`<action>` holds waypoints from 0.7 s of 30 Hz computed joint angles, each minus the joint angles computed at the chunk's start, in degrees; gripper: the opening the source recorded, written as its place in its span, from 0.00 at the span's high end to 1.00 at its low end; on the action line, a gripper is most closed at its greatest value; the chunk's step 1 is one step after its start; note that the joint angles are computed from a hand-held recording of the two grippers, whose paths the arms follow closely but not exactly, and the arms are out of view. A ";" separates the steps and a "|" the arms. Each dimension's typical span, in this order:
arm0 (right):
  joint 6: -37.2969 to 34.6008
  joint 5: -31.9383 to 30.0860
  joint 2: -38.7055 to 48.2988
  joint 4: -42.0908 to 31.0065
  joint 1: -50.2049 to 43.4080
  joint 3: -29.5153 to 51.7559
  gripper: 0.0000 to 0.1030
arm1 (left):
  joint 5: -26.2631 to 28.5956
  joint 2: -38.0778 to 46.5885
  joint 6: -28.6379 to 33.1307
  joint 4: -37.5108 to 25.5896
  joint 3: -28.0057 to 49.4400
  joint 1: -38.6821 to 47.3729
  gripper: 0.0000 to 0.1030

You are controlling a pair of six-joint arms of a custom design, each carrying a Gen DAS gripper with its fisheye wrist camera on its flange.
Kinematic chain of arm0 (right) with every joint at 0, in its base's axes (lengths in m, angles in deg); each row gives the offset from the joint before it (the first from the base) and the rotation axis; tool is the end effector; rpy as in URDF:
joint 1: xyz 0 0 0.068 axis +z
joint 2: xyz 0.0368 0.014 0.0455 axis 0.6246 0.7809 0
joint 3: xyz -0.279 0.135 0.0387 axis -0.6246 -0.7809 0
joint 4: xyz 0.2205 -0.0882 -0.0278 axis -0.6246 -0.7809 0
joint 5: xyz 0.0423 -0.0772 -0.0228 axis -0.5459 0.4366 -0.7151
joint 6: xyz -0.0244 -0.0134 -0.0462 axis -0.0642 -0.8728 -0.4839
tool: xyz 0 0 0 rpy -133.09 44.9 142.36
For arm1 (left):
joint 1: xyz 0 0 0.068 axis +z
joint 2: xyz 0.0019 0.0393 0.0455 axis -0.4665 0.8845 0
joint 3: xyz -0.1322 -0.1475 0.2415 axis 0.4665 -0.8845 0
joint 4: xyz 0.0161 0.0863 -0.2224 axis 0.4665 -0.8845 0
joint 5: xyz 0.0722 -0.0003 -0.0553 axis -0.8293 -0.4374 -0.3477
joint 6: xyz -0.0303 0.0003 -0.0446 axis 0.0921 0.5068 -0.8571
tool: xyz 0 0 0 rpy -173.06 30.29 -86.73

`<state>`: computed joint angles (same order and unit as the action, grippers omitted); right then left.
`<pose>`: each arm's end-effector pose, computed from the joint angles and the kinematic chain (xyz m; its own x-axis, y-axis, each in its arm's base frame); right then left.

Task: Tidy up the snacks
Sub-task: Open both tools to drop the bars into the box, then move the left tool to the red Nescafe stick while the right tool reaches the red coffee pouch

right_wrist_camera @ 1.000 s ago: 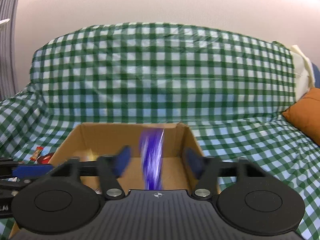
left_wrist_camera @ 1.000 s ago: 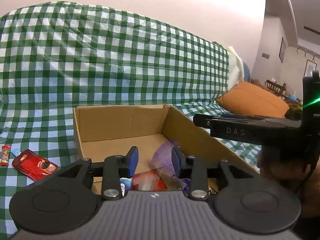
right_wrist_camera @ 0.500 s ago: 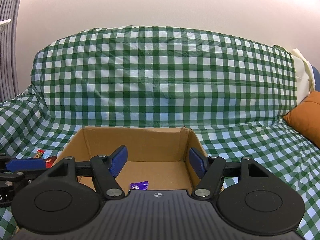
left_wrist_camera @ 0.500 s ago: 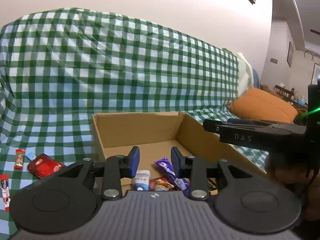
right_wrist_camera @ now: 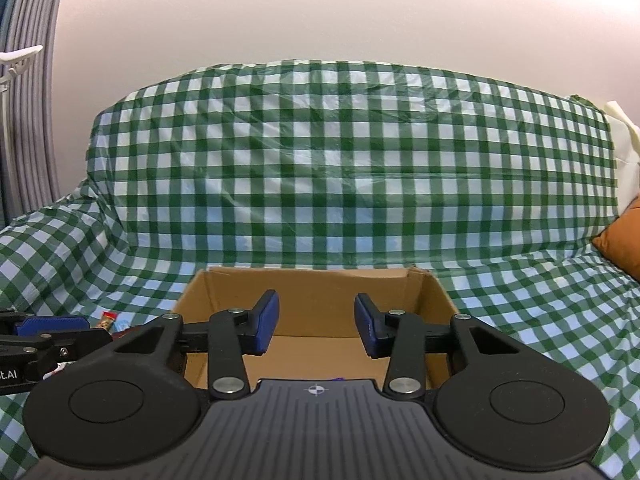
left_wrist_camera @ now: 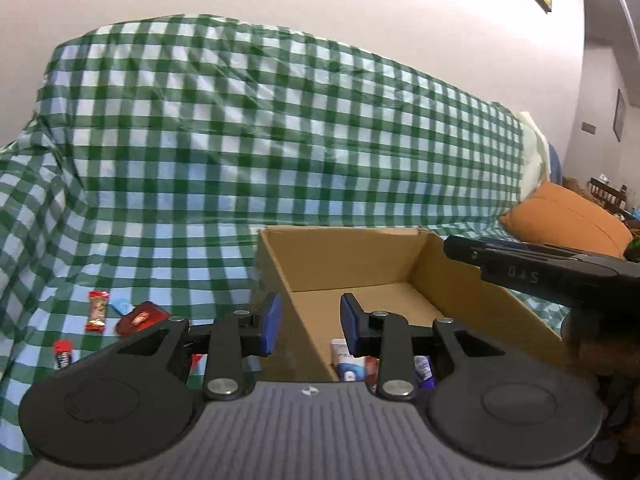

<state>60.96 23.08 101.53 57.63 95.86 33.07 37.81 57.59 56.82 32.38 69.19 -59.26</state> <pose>0.1500 0.1714 0.1091 -0.2299 0.2085 -0.9506 0.3806 0.9183 0.1094 0.2687 -0.1745 0.1458 -0.3983 0.1958 -0.8961 0.6750 0.7240 -0.1419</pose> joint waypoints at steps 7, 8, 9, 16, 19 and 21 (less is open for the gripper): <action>-8.58 -1.02 2.55 9.74 0.17 2.41 0.73 | 0.24 -3.06 4.11 -10.74 3.83 4.93 0.89; -10.44 -0.96 3.22 12.56 0.53 2.57 0.79 | 2.16 -3.31 6.09 -15.05 6.37 6.92 0.92; -12.35 -0.97 3.80 15.50 0.92 2.65 0.84 | 3.42 -3.18 7.93 -17.45 8.20 8.80 0.93; -24.55 -1.67 9.13 27.40 4.96 8.94 0.84 | -0.01 9.19 6.52 -40.55 29.30 23.83 0.93; -27.45 -4.23 12.88 23.32 5.91 18.01 0.83 | 6.08 14.37 -4.57 -50.84 37.71 28.07 0.93; -25.46 -6.77 15.18 13.88 5.25 26.24 0.84 | 5.71 15.97 -5.32 -53.71 40.13 28.00 0.93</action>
<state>35.50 16.30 116.71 71.51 101.11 59.32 43.52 73.56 51.49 -21.33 109.32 -31.25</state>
